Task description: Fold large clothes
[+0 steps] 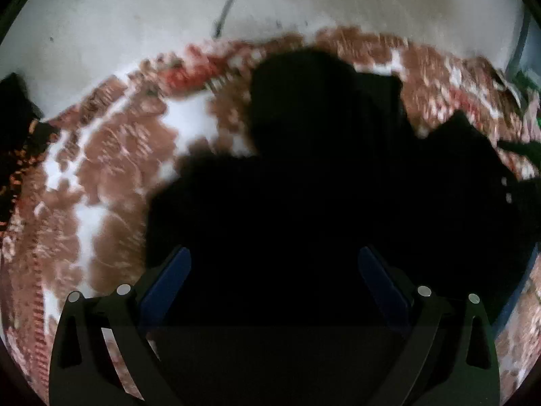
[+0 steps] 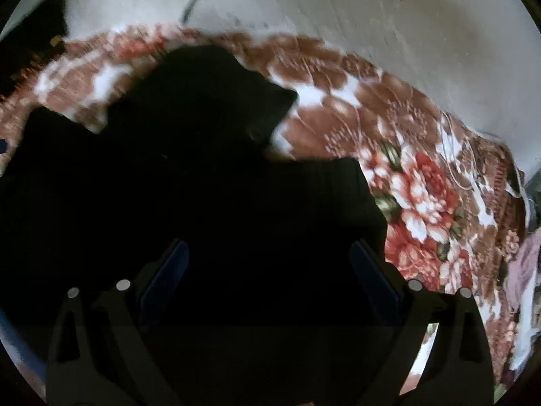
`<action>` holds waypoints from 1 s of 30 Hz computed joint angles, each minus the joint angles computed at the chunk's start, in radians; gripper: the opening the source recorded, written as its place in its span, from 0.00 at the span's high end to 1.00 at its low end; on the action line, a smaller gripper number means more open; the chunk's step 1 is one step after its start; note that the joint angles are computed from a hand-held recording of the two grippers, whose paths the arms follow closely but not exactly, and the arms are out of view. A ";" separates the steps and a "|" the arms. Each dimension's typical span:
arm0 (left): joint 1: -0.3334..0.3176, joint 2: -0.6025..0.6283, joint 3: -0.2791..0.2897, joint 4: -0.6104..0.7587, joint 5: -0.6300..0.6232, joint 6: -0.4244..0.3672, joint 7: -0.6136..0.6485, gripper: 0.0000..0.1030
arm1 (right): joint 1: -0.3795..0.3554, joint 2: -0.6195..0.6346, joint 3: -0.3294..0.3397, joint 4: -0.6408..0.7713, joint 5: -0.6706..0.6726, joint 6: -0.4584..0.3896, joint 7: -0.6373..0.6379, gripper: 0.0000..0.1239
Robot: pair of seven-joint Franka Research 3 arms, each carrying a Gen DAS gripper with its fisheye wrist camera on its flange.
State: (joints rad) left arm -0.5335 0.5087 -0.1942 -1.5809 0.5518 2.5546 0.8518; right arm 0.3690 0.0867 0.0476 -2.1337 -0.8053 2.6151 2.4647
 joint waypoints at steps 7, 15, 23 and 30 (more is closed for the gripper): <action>0.048 0.123 -0.009 0.132 -0.051 -0.011 0.200 0.05 | -0.057 0.024 -0.056 -0.038 -0.002 -0.013 -0.030 0.23; 0.151 0.178 -0.063 0.214 -0.268 0.006 0.343 0.06 | -0.127 -0.064 -0.052 -0.144 0.005 0.006 -0.074 0.22; 0.120 -0.031 0.009 -0.014 -0.281 0.099 0.135 0.05 | -0.178 -0.193 0.004 -0.216 -0.002 0.051 0.009 0.22; -0.086 -0.214 0.068 -0.221 0.178 -0.040 -0.158 0.05 | -0.159 -0.264 0.153 -0.260 0.031 0.127 0.093 0.21</action>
